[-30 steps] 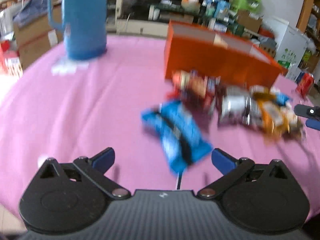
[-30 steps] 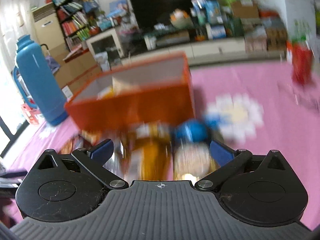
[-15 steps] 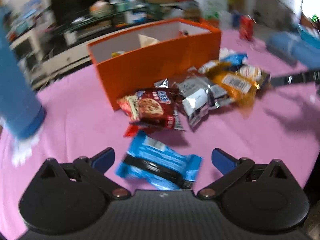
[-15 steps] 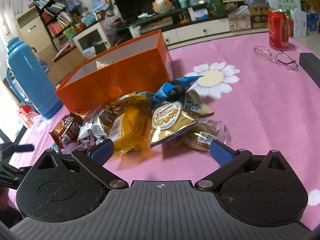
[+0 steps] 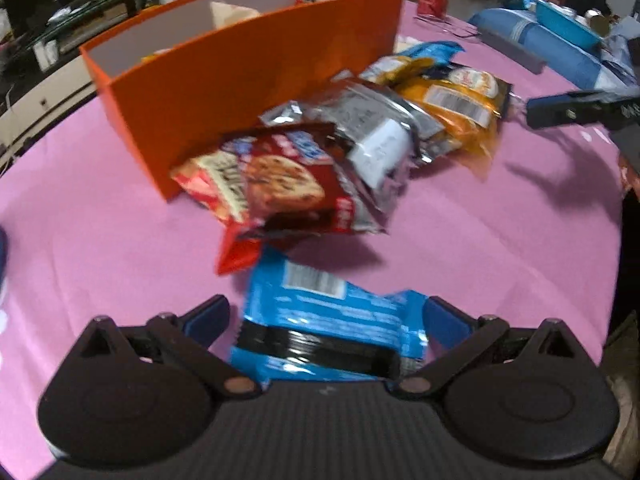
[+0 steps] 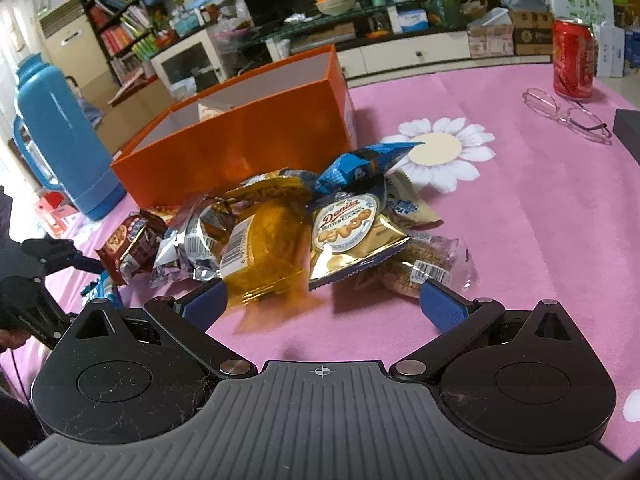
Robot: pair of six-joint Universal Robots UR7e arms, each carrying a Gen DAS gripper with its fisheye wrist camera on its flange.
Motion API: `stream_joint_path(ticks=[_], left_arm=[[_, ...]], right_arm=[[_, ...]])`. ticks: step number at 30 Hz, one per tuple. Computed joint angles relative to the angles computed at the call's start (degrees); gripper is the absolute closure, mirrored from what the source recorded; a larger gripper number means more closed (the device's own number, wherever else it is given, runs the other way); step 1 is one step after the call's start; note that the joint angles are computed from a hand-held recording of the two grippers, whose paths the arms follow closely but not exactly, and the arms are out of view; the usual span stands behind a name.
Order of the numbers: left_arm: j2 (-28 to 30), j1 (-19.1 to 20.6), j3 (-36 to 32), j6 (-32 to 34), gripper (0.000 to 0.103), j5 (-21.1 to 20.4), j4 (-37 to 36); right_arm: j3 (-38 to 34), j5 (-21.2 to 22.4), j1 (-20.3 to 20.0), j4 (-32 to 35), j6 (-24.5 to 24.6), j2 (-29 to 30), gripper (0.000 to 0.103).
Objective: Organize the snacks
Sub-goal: 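Move both open tools back toward the snack pile, then grasp the blue packet with the left tool while the right tool grasps the gold Danisa packet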
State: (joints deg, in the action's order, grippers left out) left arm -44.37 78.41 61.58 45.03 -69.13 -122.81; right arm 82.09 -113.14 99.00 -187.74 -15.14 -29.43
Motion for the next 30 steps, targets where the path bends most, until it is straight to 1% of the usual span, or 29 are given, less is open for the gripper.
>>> stream_joint_path(ticks=[1, 3, 6, 7, 9, 11, 12, 15, 18, 20, 22, 23, 25, 27, 28, 30], left_arm=[[-0.5, -0.1, 1.15, 0.7, 0.0, 0.11, -0.35], [-2.33, -0.56, 5.77, 2.38, 0.0, 0.95, -4.67], [-4.03, -1.03, 9.43, 0.21, 0.0, 1.71, -7.19], [-4.63, -1.46, 11.52, -0.26, 0.0, 2.89, -10.24], [-4.99, -2.46, 14.09, -4.1, 0.0, 5.94, -14.58], [-5.03, -3.28, 15.83, -7.92, 0.0, 8.18, -17.78], [-5.04, -3.53, 16.43, -9.32, 0.0, 8.65, -18.96], [-5.13, -4.24, 18.97, -9.64, 0.0, 11.22, -24.11], [-5.51, -4.18, 19.88, -10.72, 0.001, 11.08, -25.31], [-5.31, -4.3, 19.9, -14.41, 0.001, 12.08, -25.29], [-5.66, -4.61, 21.42, -18.43, 0.002, 13.55, -27.54], [-5.75, -4.97, 22.74, -19.71, 0.002, 15.11, -29.97], [-6.0, -5.39, 25.06, -20.83, 0.001, 16.13, -33.92], [-6.05, -5.61, 25.57, -21.57, 0.0, 16.22, -34.33], [-6.01, -5.6, 25.57, -21.55, 0.001, 15.93, -34.31], [-5.96, -5.46, 25.8, -20.73, 0.0, 15.14, -35.22]], right_arm=[[-0.09, -0.1, 0.0, 0.18, -0.02, 0.04, 0.008], [-0.17, -0.27, -0.06, 0.35, 0.22, 0.04, 0.008], [0.24, 0.06, -0.24, -0.13, 0.94, -0.26, 0.008], [0.44, 0.23, -0.3, -0.37, 1.08, -0.39, 0.008], [0.55, 0.23, -0.38, -0.55, 1.09, -0.48, 0.008], [0.6, 0.05, -0.36, -0.61, 1.0, -0.49, 0.008], [0.63, 0.02, -0.36, -0.68, 0.98, -0.48, 0.008], [0.74, -0.34, -0.36, -0.94, 0.75, -0.44, 0.008], [0.82, -0.91, -0.4, -1.02, 0.63, -0.48, 0.008], [0.79, -1.19, -0.45, -1.32, 0.55, -0.43, 0.008], [0.48, -1.86, -0.22, -2.17, -0.87, -0.02, 0.008], [0.31, -2.08, -0.03, -2.64, -1.88, 0.23, 0.008], [-0.07, -2.29, 0.38, -3.47, -4.26, 0.81, 0.008], [-1.11, -3.71, 0.75, -3.46, -6.04, 1.66, 0.008], [-2.02, -5.52, 1.05, -3.75, -6.99, 2.44, 0.008], [-2.97, -7.8, 1.32, -5.57, -8.86, 3.42, 0.008]])
